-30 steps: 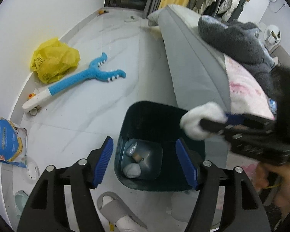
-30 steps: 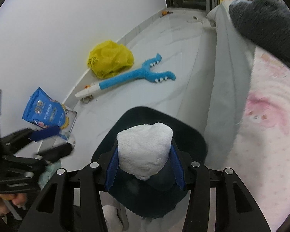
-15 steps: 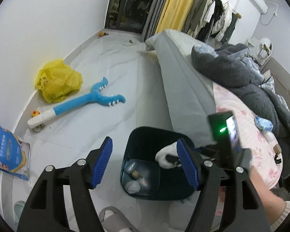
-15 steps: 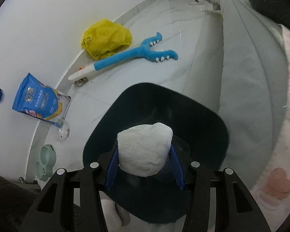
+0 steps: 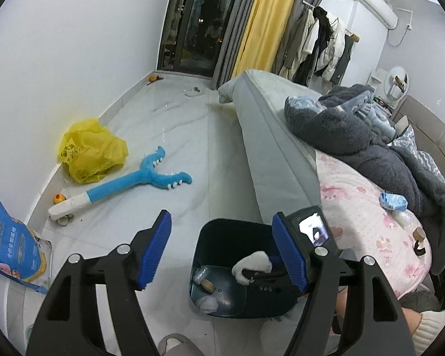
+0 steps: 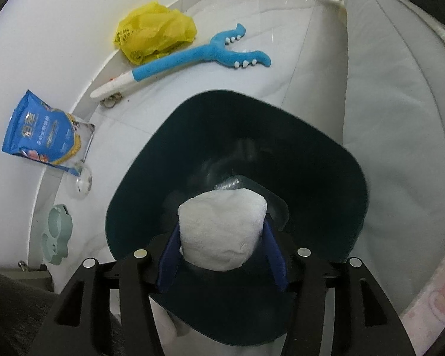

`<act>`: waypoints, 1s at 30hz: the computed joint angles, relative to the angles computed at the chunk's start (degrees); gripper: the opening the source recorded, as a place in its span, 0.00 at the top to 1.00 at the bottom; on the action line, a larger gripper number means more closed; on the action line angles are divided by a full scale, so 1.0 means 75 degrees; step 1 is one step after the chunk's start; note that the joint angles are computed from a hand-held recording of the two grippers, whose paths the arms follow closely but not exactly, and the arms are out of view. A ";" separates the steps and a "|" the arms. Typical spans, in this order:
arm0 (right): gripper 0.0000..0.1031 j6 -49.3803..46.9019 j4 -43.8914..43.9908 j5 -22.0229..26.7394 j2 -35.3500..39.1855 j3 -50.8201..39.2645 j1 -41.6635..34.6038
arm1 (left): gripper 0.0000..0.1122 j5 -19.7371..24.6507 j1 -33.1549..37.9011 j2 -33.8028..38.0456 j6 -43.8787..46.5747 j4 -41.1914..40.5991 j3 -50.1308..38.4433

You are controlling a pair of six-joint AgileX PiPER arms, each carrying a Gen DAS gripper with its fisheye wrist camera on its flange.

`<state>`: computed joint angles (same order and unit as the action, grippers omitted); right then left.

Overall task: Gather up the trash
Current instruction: 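Lower the right gripper into the bin and open it to drop the tissue, then move both grippers from the bin back over the trash on the bed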

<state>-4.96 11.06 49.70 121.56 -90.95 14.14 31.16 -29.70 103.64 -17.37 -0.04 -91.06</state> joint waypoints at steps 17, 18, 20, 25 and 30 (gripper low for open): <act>0.24 -0.0542 0.0386 -0.0932 -0.1247 0.1134 -0.0343 | 0.31 -0.0241 -0.0465 -0.0361 -0.1286 0.1687 -0.0076; 0.24 -0.0651 0.0492 -0.1045 -0.1384 0.1241 -0.0395 | 0.31 -0.0241 -0.0482 -0.0340 -0.1306 0.1683 -0.0107; 0.23 -0.0888 0.0701 -0.1210 -0.1686 0.1445 -0.0504 | 0.30 -0.0235 -0.0524 -0.0293 -0.1317 0.1640 -0.0209; 0.21 -0.1257 0.0902 -0.1551 -0.2578 0.2074 -0.0785 | 0.25 -0.0143 -0.0739 -0.0092 -0.1268 0.1538 -0.0574; 0.18 -0.1842 0.1286 -0.1937 -0.3523 0.2653 -0.1235 | 0.22 0.0047 -0.1033 0.0233 -0.1180 0.1442 -0.1057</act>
<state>-18.78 20.71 35.18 95.14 -71.05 4.87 31.51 -37.45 105.39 -26.23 10.78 -98.98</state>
